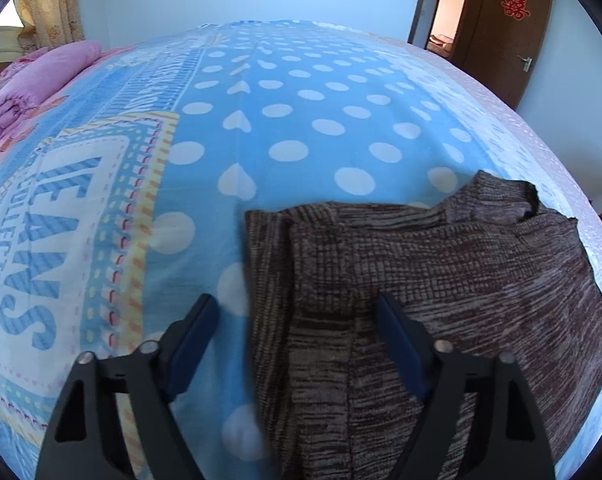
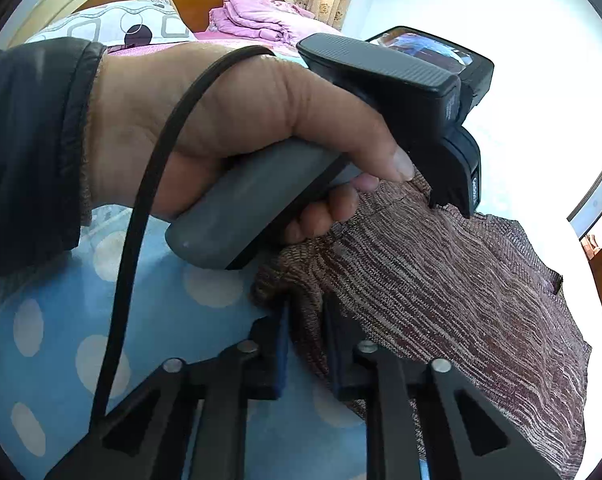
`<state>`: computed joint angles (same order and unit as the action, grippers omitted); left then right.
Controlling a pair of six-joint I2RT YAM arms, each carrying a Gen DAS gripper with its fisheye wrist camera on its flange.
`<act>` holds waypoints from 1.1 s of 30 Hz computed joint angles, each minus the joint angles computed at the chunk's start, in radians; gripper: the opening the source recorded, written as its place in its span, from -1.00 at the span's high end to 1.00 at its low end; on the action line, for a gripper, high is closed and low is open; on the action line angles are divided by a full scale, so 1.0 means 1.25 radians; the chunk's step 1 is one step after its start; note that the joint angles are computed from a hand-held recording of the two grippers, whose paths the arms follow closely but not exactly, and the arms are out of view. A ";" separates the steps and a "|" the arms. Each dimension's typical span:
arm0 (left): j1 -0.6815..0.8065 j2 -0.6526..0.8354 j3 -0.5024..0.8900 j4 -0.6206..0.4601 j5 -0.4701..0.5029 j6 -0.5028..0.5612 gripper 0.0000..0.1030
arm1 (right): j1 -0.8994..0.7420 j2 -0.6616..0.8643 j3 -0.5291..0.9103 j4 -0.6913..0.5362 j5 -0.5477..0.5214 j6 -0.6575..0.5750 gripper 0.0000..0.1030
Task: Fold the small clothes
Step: 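Grasp the sweater's folded edge with the right tool and lift it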
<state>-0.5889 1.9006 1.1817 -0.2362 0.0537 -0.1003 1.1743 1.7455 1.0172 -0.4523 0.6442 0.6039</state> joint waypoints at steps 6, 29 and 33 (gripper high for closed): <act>-0.002 -0.009 0.001 -0.010 0.075 0.003 0.36 | -0.012 -0.027 -0.026 0.023 -0.017 0.008 0.84; -0.054 -0.143 0.089 -0.178 0.100 -0.140 0.69 | 0.010 -0.544 -0.297 -0.072 0.013 0.187 0.86; -0.092 -0.153 0.118 -0.187 0.106 -0.171 0.70 | 0.006 -0.666 -0.335 -0.120 0.006 0.206 0.86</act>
